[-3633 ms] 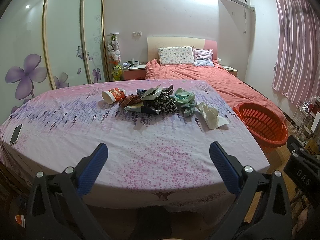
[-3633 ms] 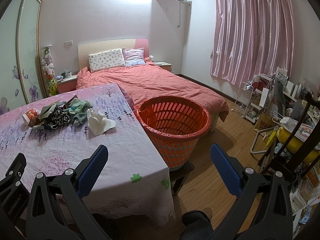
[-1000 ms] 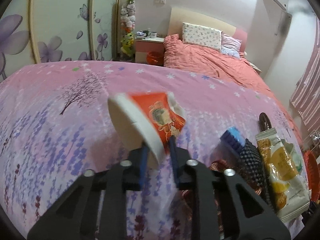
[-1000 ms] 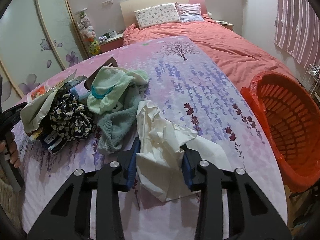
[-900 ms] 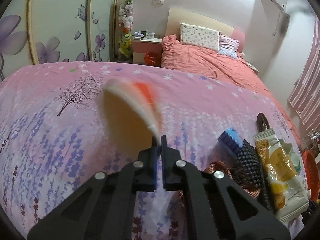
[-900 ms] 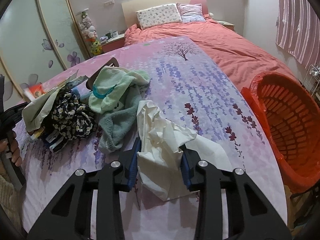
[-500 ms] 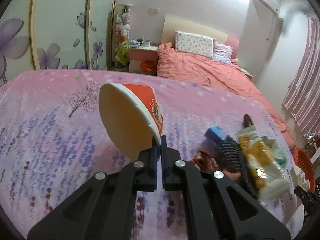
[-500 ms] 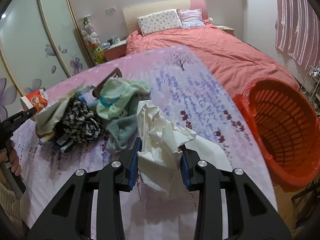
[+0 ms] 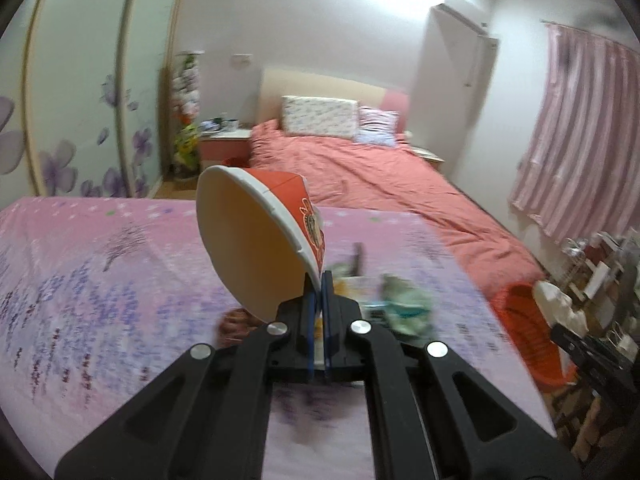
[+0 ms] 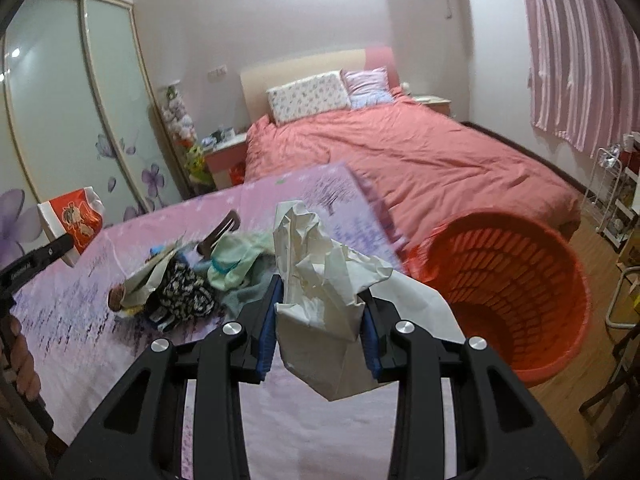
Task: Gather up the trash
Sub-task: 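Carry the cup and tissue to the orange basket and release both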
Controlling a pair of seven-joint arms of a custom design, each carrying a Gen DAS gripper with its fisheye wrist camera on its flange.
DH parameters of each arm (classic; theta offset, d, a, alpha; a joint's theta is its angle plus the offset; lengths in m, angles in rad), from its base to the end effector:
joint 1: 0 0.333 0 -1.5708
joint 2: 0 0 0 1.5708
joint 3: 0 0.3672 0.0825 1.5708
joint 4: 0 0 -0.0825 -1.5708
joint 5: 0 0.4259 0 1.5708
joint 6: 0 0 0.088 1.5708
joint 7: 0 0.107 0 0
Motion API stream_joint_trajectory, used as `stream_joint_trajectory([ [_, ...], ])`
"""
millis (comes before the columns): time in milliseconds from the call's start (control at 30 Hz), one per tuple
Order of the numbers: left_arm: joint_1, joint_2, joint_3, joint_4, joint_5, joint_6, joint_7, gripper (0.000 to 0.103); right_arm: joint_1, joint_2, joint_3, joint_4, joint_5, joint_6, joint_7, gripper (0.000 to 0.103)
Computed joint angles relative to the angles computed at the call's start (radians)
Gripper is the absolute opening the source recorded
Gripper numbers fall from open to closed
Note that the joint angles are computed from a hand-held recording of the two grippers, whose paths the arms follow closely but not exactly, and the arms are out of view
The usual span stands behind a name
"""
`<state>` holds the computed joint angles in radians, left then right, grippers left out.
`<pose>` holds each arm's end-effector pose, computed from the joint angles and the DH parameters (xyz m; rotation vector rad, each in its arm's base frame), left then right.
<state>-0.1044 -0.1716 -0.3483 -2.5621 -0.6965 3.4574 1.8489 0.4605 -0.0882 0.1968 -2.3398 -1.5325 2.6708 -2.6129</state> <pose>0.4684 -0.1500 0.4599 -1.6803 1.6428 -1.0773 0.4076 0.3536 0.4164 -1.5015 1.7091 -0.7341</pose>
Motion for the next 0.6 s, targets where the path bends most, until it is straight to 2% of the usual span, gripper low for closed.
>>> stream_joint_trajectory([
  [67, -0.059, -0.005, 0.032, -0.004, 0.059, -0.001, -0.051, 0.004, -0.002, -0.033, 0.000, -0.025, -0.001, -0.014, 0.013, 0.036],
  [200, -0.120, 0.009, 0.024, 0.019, 0.130, -0.008, -0.101, 0.004, -0.015, -0.087, 0.007, -0.068, 0.003, -0.042, 0.031, 0.036],
  [433, -0.217, 0.072, 0.045, 0.072, 0.269, -0.014, -0.195, 0.004, -0.047, -0.132, 0.007, -0.117, -0.017, -0.059, 0.082, 0.036],
  [467, -0.237, 0.079, 0.067, 0.073, 0.312, -0.015, -0.228, 0.004, -0.050, -0.134, 0.006, -0.119, -0.019, -0.059, 0.087, 0.036],
  [600, -0.281, 0.139, 0.093, 0.118, 0.465, -0.024, -0.347, 0.004, -0.065, -0.143, 0.000, -0.139, -0.032, -0.061, 0.119, 0.036],
])
